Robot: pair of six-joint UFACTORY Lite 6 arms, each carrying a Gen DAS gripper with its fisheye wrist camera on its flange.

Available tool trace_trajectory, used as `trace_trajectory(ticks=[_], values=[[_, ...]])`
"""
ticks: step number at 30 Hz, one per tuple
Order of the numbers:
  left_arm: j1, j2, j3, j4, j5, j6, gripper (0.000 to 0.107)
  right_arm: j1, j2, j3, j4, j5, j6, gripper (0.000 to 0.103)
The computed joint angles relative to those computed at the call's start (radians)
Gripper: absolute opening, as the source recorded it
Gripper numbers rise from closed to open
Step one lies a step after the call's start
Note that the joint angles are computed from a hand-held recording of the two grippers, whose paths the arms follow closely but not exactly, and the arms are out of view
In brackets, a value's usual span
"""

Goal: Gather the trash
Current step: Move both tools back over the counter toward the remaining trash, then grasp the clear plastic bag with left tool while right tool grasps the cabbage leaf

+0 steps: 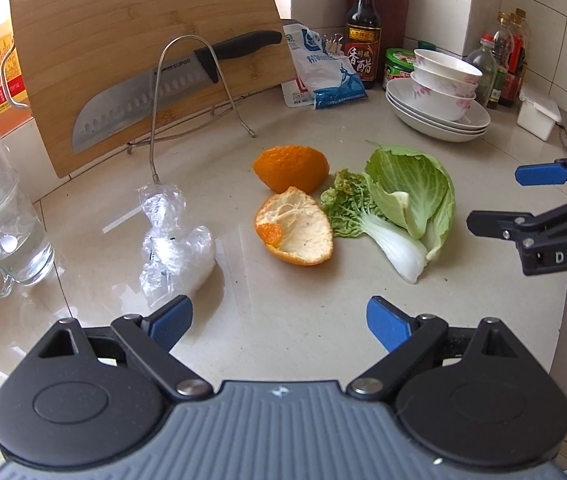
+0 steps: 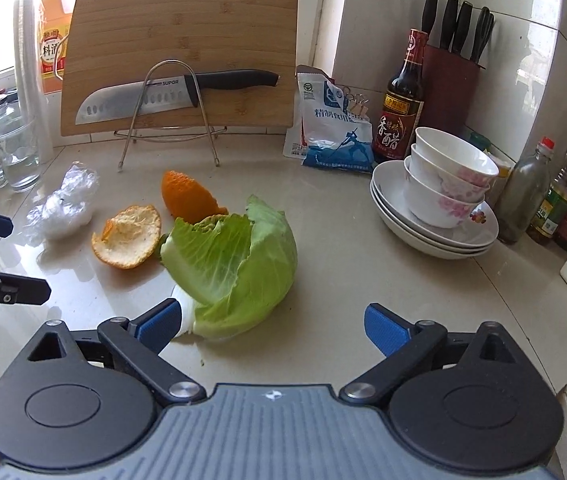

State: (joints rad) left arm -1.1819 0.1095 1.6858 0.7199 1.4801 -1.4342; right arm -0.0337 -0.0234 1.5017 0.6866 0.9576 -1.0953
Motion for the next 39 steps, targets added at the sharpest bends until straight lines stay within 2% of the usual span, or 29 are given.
trace_trajectory(ticks=[6, 11, 13, 16, 23, 33, 39], values=[[0.032, -0.018, -0.031, -0.016, -0.022, -0.011, 0.094, 0.07, 0.165, 0.138, -0.023, -0.022, 0.081, 0.079], [0.045, -0.022, -0.034, -0.021, -0.021, -0.01, 0.094, 0.103, 0.26, 0.201, -0.059, -0.017, 0.144, 0.056], [0.052, -0.028, -0.041, -0.021, -0.023, -0.009, 0.094, 0.106, 0.272, 0.201, -0.064, -0.016, 0.15, 0.051], [0.065, -0.035, -0.053, -0.024, -0.025, -0.002, 0.094, 0.111, 0.271, 0.193, -0.075, -0.019, 0.153, 0.034], [0.085, -0.043, -0.075, -0.03, -0.031, 0.007, 0.094, 0.107, 0.24, 0.177, -0.117, -0.058, 0.152, 0.014], [0.124, -0.064, -0.109, -0.026, -0.046, 0.045, 0.094, 0.071, 0.205, 0.179, -0.136, -0.048, 0.136, 0.012], [0.129, -0.063, -0.114, -0.027, -0.068, 0.063, 0.094, 0.046, 0.189, 0.179, -0.164, -0.032, 0.128, 0.017]])
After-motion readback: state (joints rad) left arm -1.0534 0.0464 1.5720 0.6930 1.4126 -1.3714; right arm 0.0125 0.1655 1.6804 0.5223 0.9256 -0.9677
